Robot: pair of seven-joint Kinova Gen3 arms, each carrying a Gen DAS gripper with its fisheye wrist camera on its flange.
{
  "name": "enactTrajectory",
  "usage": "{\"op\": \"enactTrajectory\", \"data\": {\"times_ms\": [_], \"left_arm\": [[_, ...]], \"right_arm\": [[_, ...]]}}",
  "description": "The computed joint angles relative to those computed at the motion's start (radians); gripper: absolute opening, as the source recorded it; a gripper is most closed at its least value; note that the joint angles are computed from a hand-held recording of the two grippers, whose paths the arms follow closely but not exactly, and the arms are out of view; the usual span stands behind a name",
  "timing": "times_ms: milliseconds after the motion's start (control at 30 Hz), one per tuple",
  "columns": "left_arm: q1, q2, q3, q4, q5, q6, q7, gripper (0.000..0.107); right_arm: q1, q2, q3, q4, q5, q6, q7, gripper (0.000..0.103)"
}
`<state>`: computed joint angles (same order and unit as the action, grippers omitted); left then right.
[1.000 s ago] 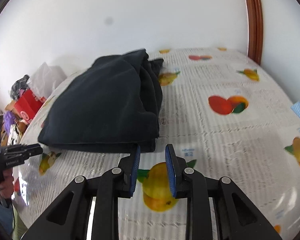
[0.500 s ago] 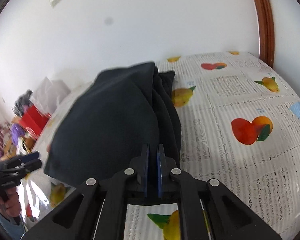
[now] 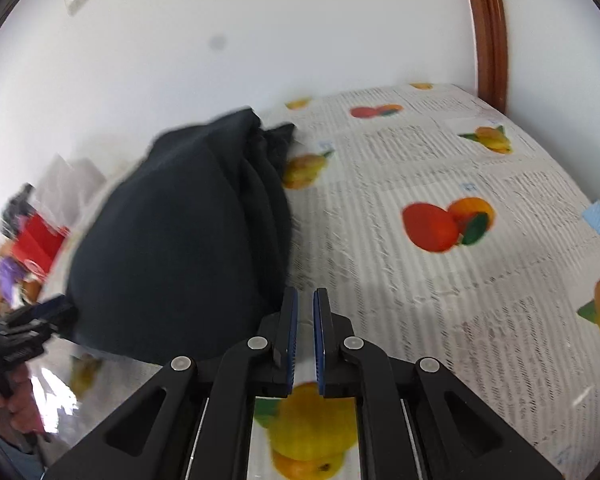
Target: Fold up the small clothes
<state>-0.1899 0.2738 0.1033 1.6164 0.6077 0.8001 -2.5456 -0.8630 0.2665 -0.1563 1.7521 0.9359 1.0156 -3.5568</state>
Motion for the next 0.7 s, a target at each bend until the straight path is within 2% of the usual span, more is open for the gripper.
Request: {"op": "enactTrajectory", "data": {"times_ms": [67,133,367,467,500,633,700], "left_arm": [[-0.001,-0.002,-0.001,0.003,0.0,0.002,0.0,0.064],[0.001,-0.003,-0.004,0.004,-0.007,0.006,0.007,0.064],[0.01,-0.021,-0.013,0.02,-0.023,0.005,0.026,0.063],[0.009,-0.026,-0.018,0.017,-0.024,0.023,0.05,0.062],[0.006,-0.03,-0.02,0.017,-0.023,0.031,0.053,0.062],[0.001,-0.056,-0.032,0.025,-0.026,0.053,0.068,0.064],[-0.003,-0.075,-0.038,0.035,-0.017,0.055,0.067,0.067]], "right_arm": [[0.006,-0.01,-0.002,0.01,-0.025,-0.005,0.004,0.007],[-0.009,-0.022,-0.005,0.033,-0.003,0.007,-0.048,0.007],[-0.102,-0.01,-0.029,-0.053,0.087,0.228,-0.059,0.009],[-0.1,0.017,-0.046,-0.106,0.118,0.224,-0.011,0.025],[-0.102,0.033,-0.043,-0.129,0.114,0.227,0.013,0.033],[-0.108,0.136,-0.012,-0.262,0.013,0.305,0.132,0.033],[-0.118,0.155,0.016,-0.281,-0.045,0.314,0.125,0.033]]}}
